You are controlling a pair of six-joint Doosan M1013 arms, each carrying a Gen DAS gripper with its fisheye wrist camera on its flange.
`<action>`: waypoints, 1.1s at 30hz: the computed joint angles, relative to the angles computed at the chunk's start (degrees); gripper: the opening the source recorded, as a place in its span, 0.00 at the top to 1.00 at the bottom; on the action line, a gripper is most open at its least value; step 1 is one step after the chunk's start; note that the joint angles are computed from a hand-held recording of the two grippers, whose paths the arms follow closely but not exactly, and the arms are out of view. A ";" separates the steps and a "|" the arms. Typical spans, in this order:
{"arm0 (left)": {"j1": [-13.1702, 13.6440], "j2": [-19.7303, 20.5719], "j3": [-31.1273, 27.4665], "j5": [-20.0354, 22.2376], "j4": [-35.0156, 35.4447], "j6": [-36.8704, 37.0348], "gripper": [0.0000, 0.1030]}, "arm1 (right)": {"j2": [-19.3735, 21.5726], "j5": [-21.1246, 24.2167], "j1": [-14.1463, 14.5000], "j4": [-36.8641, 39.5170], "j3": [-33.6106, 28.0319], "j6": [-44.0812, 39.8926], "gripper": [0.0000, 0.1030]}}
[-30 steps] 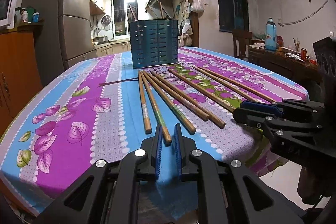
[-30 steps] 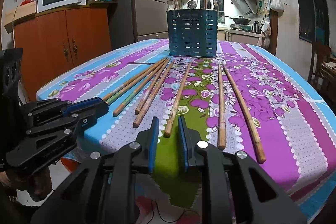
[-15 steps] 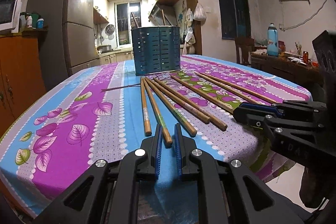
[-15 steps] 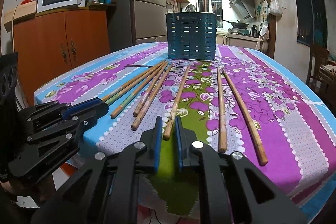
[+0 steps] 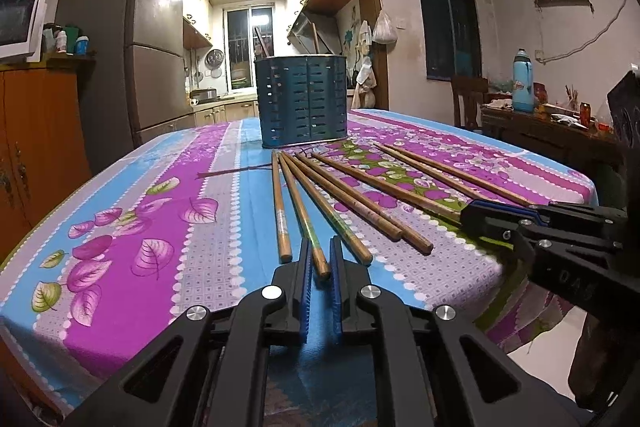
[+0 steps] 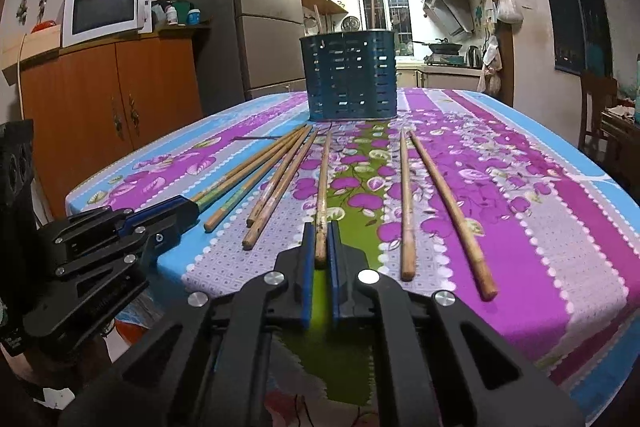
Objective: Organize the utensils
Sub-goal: 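Close the left tool on a chopstick while the right tool grasps another, then raise both held chopsticks upright and lower them into the utensil holder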
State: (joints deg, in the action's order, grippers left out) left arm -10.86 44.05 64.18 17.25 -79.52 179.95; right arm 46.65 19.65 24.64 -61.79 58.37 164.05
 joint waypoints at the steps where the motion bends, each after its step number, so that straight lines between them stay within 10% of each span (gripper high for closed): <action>1: 0.06 -0.18 0.23 0.01 -1.03 1.03 0.90 | -0.40 -0.07 0.00 -1.42 0.45 1.31 0.95; 18: 0.72 -4.08 0.19 4.86 -29.91 28.42 0.91 | -5.55 -0.94 -0.24 -26.78 1.56 15.28 0.95; 25: 0.52 -2.10 -6.42 4.29 -22.37 19.87 0.92 | -3.82 -4.37 -2.09 -6.57 -5.62 -7.15 0.95; 33: 0.39 2.83 -20.26 5.78 3.84 -8.61 0.93 | -0.84 -3.11 -3.70 22.25 -14.01 -35.48 0.95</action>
State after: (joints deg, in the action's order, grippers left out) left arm -10.47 46.88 43.93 23.03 -75.68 171.35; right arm 45.81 16.54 20.94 -39.53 44.36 128.57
